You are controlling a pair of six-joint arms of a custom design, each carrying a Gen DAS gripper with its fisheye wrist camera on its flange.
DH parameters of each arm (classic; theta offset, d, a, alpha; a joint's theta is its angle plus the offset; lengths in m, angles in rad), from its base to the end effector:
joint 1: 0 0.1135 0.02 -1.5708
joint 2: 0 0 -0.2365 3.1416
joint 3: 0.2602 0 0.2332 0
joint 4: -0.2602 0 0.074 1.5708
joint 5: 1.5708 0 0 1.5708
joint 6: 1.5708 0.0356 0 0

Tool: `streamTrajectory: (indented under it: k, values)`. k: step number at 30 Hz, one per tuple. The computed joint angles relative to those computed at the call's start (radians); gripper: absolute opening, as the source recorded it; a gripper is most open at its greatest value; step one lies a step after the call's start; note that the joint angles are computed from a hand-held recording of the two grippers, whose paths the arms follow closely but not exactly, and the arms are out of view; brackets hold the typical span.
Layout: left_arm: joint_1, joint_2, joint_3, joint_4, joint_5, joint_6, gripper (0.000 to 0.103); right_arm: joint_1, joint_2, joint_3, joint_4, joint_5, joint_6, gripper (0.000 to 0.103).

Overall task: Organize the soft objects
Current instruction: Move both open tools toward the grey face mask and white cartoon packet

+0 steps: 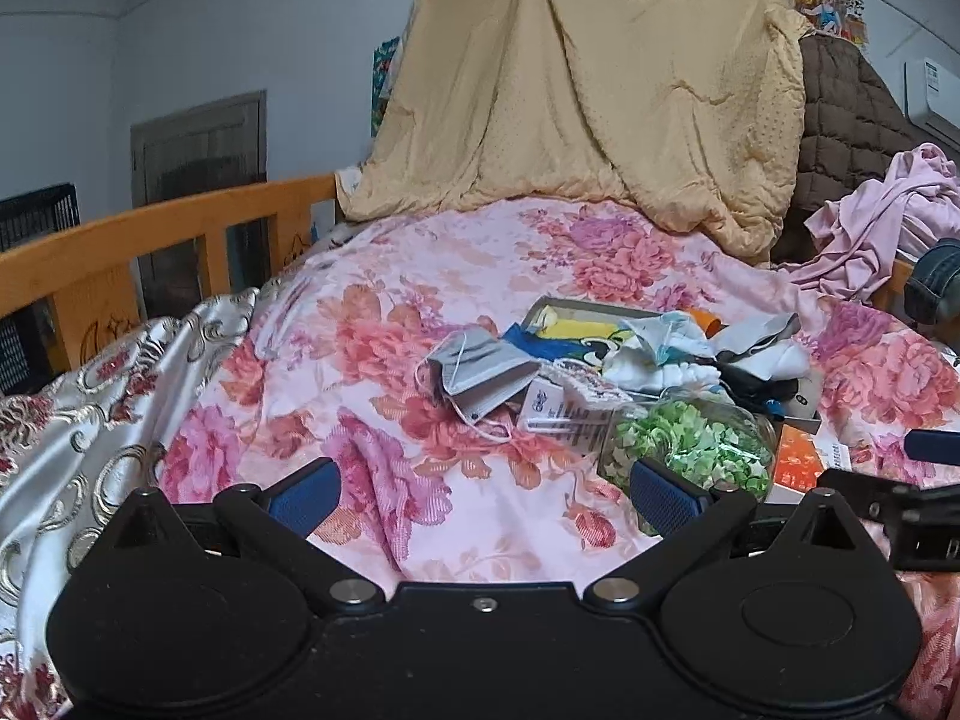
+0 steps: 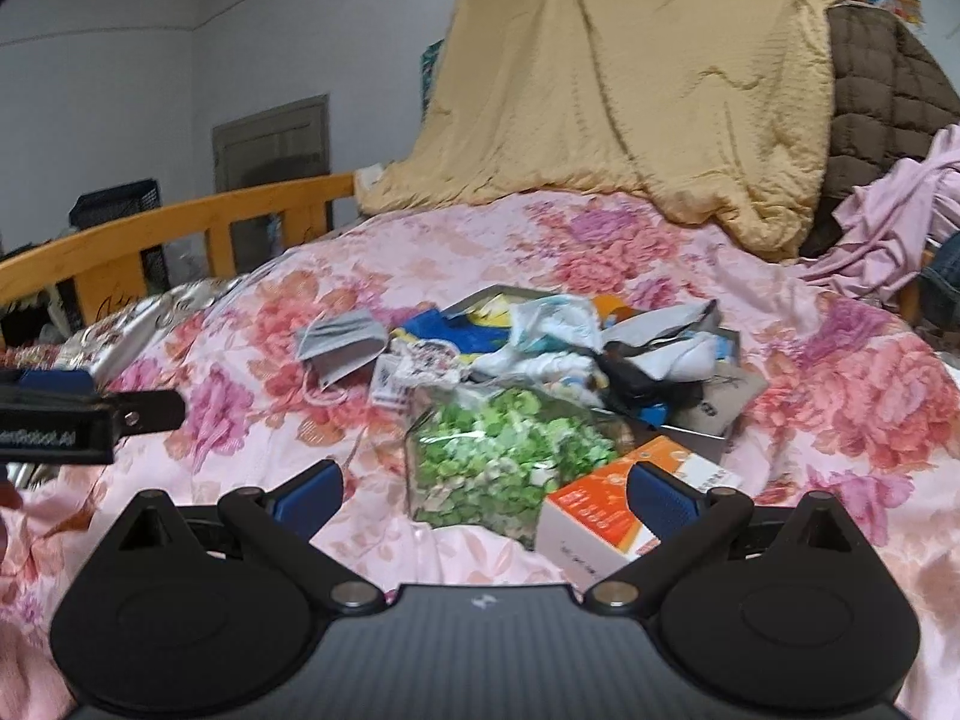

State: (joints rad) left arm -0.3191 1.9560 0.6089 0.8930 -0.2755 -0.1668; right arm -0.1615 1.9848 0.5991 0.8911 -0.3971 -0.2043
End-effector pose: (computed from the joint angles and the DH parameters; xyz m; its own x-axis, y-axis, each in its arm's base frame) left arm 0.3018 -0.0895 0.0788 -0.4223 -0.0287 -0.9060 -0.0003 0.9995 -0.0315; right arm 0.3078 -0.0362 0.0689 -0.4207 -0.1210 -0.8991 -0.2788 0.9603 0.0012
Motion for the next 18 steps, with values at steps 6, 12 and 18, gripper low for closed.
streamTrajectory:
  k: [6, 12, 18]
  values:
    - [0.036, 0.065, 0.096, -0.027, 0.053, 0.06, 0.102, 0.044, 0.051, 0.057, -0.033, 0.019, -0.029, 0.103]
    - [0.087, 0.129, 0.198, -0.08, 0.109, 0.085, 0.102, 0.081, 0.097, 0.098, -0.03, 0.059, -0.046, 0.103]
    - [0.127, 0.187, 0.252, -0.066, 0.127, 0.07, 0.102, 0.109, 0.138, 0.141, -0.024, 0.111, -0.031, 0.103]
